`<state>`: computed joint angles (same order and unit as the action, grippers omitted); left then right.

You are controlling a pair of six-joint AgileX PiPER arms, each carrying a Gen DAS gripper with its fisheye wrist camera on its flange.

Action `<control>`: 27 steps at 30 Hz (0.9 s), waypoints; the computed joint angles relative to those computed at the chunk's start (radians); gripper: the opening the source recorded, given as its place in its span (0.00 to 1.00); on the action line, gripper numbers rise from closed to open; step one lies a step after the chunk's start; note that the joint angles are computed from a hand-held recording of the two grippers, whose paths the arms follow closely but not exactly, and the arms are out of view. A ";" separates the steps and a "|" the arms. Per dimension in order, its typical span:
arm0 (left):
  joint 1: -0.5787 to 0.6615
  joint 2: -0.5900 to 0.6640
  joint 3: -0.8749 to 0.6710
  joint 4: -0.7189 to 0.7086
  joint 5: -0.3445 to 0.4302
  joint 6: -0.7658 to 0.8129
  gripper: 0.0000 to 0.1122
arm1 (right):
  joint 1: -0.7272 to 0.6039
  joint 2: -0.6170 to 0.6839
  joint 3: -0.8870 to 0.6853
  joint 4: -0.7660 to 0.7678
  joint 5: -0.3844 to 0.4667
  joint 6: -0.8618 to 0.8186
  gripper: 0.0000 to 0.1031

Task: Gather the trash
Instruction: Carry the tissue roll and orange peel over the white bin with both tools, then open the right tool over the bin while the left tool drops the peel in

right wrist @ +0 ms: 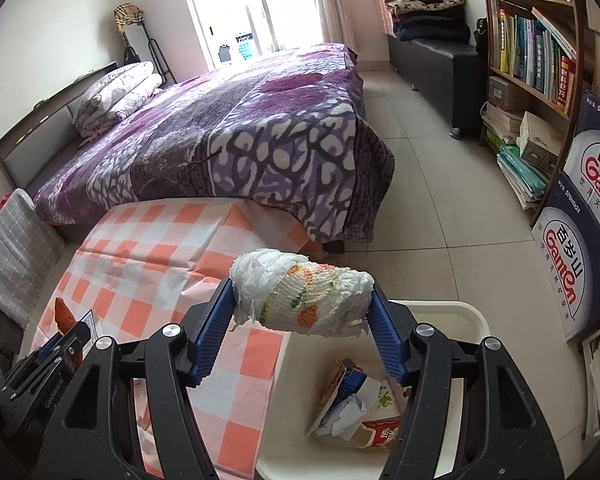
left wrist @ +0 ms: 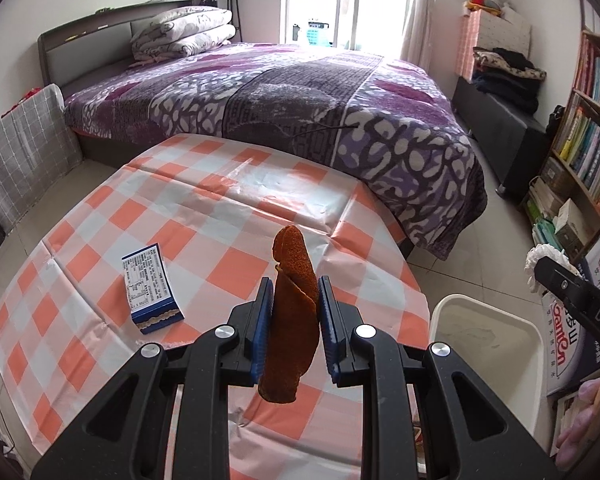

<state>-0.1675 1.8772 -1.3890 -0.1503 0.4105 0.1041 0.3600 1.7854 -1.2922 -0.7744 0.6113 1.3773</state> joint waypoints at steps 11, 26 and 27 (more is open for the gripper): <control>-0.088 -0.007 0.024 0.044 -0.007 -0.039 0.21 | -0.095 -0.065 0.087 0.097 -0.007 -0.053 0.61; -0.235 -0.018 0.045 0.115 -0.007 -0.100 0.21 | -0.217 -0.185 0.229 0.089 -0.051 0.009 0.76; -0.245 -0.019 0.047 0.117 -0.006 -0.101 0.21 | -0.234 -0.194 0.240 0.098 -0.059 0.007 0.77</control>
